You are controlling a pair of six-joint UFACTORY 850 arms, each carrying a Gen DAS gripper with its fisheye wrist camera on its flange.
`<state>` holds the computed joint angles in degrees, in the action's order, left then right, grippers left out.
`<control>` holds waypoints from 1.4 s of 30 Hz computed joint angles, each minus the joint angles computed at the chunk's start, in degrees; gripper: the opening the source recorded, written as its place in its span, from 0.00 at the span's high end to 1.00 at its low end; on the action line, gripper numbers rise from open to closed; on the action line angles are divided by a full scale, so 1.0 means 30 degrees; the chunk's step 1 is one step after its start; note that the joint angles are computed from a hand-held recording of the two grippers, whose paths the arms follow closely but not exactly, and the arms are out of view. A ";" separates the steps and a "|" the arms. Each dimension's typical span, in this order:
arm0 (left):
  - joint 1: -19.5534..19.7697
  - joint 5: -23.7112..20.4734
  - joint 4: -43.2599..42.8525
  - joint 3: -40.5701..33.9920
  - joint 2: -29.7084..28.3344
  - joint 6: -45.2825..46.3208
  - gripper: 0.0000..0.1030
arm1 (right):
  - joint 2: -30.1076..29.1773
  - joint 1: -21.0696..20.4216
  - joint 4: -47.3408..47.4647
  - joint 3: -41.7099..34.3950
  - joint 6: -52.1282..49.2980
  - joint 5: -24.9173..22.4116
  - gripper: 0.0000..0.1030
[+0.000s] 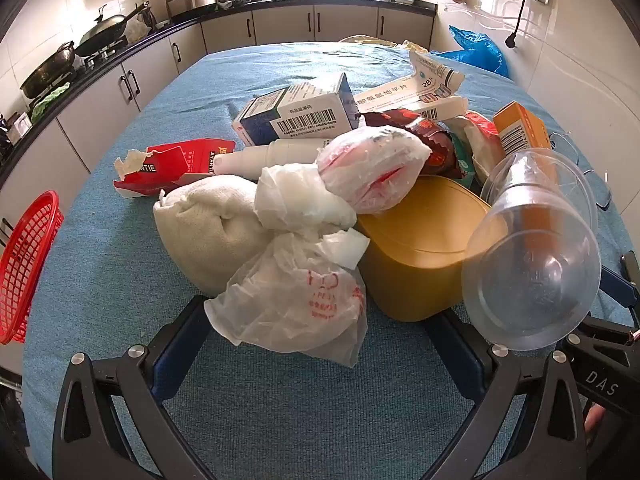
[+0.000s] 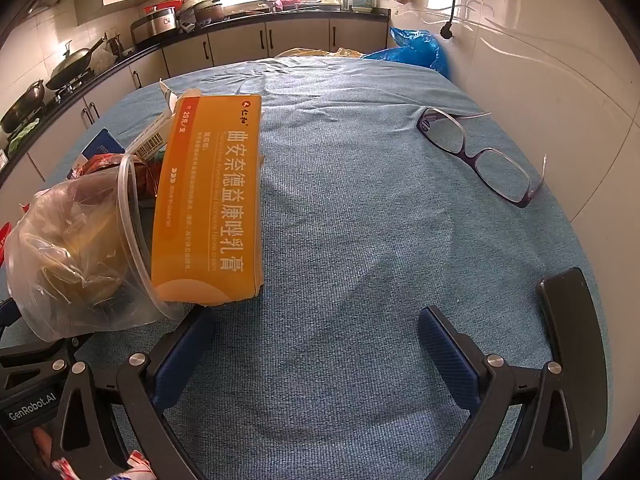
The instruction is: Collect trash
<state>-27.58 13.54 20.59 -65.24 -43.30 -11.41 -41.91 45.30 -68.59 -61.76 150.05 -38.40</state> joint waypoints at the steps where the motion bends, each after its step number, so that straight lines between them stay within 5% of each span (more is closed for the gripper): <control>1: 0.0005 0.0108 -0.0124 0.0062 0.0021 0.0108 0.00 | -0.0037 0.0001 0.0168 -0.0078 -0.0102 -0.0055 0.00; 6: 0.0459 0.0682 0.1932 0.1566 0.0962 -0.1017 0.00 | 0.0176 0.0137 -0.0212 0.0267 0.0092 0.0225 0.00; 11: 0.1594 0.3441 0.2050 0.4166 0.2471 0.0758 0.00 | 0.0948 0.0991 -0.0019 0.0978 0.0374 0.0529 0.00; 14: 0.2316 0.4073 0.4318 0.4680 0.3036 -0.0705 0.00 | 0.1236 0.1887 -0.0044 0.1149 0.1252 0.0026 0.01; 21: 0.4181 0.8841 0.5950 0.7945 0.4786 -0.0395 0.00 | 0.1667 0.4619 0.0625 0.0842 0.1782 -0.3532 0.05; 27: 0.5107 1.1463 0.4926 1.0191 0.5847 0.0782 0.00 | 0.1240 0.6926 -0.0206 0.0194 0.4653 -0.6503 0.08; 34: 0.5389 1.3121 0.3555 1.1531 0.6491 0.2348 0.00 | 0.0266 0.7889 -0.0851 -0.0788 0.5154 -0.7287 0.25; 42: 0.5382 1.2901 0.3355 1.1226 0.6208 0.2321 0.00 | -0.0059 0.7946 -0.0959 -0.1079 0.4901 -0.7725 0.26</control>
<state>-11.43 52.24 30.65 -31.56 -24.68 -4.44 -42.09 69.14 -71.46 -65.00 164.76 -61.57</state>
